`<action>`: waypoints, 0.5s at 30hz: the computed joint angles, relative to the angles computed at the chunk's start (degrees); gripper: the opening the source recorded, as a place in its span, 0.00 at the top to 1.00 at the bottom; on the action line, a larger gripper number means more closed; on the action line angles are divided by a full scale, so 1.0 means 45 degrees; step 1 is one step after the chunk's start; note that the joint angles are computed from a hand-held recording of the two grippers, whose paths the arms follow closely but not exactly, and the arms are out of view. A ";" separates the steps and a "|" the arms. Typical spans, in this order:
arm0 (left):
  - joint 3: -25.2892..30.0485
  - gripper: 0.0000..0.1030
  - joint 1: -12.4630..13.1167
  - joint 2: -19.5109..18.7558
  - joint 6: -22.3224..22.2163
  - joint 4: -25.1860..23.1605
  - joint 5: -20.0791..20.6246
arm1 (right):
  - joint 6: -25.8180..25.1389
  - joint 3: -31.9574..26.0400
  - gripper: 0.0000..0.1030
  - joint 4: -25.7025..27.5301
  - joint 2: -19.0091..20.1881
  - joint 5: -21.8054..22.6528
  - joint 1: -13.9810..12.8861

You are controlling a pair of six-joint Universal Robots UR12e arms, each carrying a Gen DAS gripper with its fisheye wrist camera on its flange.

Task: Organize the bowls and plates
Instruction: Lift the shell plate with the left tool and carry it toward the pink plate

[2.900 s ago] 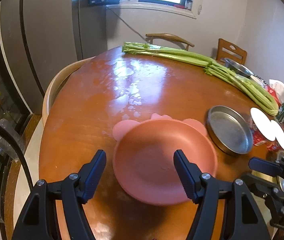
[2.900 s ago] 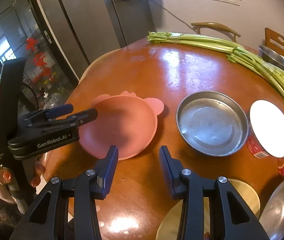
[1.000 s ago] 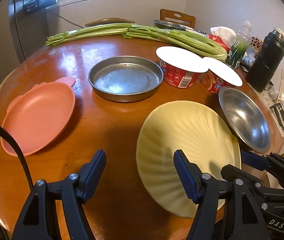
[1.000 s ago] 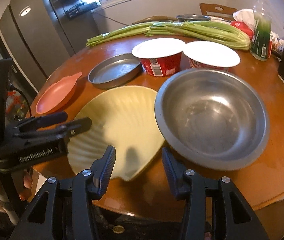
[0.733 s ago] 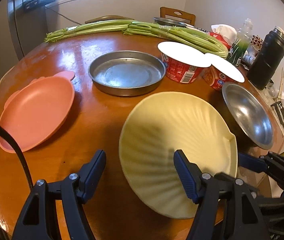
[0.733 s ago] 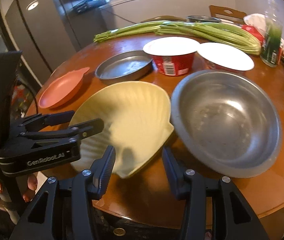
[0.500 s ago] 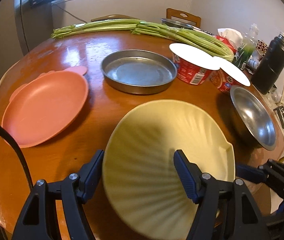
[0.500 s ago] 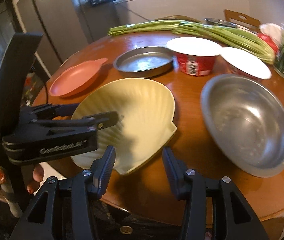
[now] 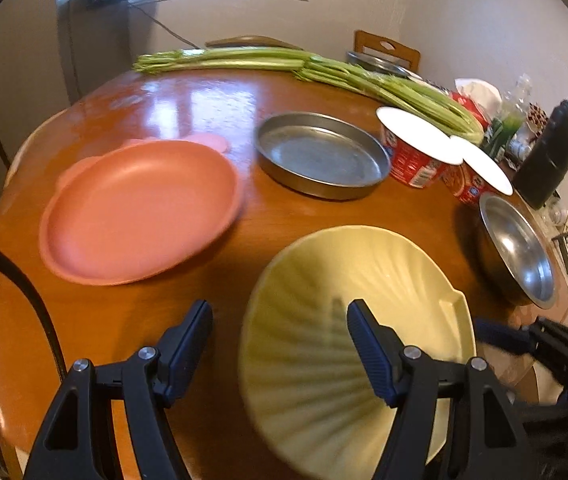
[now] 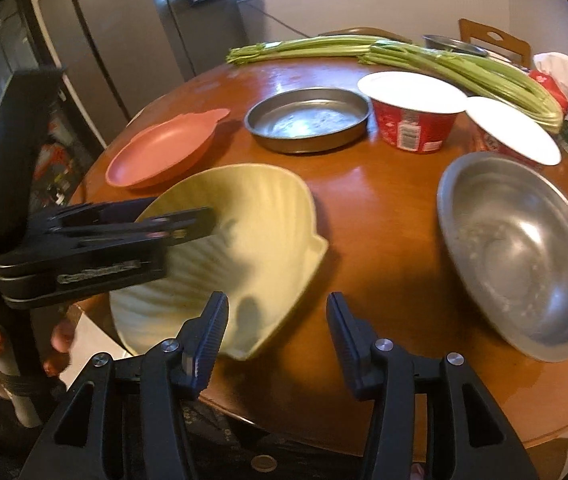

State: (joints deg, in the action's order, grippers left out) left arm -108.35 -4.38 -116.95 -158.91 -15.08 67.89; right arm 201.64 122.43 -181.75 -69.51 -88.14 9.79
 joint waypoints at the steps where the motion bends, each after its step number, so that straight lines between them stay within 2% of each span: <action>1: -0.0105 0.32 0.0114 0.0097 -0.0103 0.0083 0.0035 | -0.0019 -0.0015 0.49 0.0002 -0.0024 -0.0038 -0.0044; 4: -0.0392 0.32 0.0421 0.0349 -0.0327 -0.0001 -0.0193 | -0.0267 -0.0184 0.49 0.0042 0.0023 0.0266 -0.0234; 8: -0.0696 0.32 0.0638 0.0596 -0.0570 -0.0662 -0.0543 | -0.0481 -0.0537 0.49 0.0230 0.0265 0.0495 -0.0391; 10: -0.0803 0.32 0.0644 0.0633 -0.0687 -0.0941 -0.0624 | -0.0481 -0.0669 0.49 0.0234 0.0408 0.0693 -0.0460; 15: -0.1069 0.32 0.0384 0.0671 -0.0625 -0.0455 -0.0596 | -0.0549 -0.0839 0.49 0.0274 0.0615 0.1025 -0.0558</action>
State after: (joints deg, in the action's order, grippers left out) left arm -113.16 -2.65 -113.93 -161.72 -17.12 65.21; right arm 199.17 118.66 -180.52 -66.74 -83.53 7.28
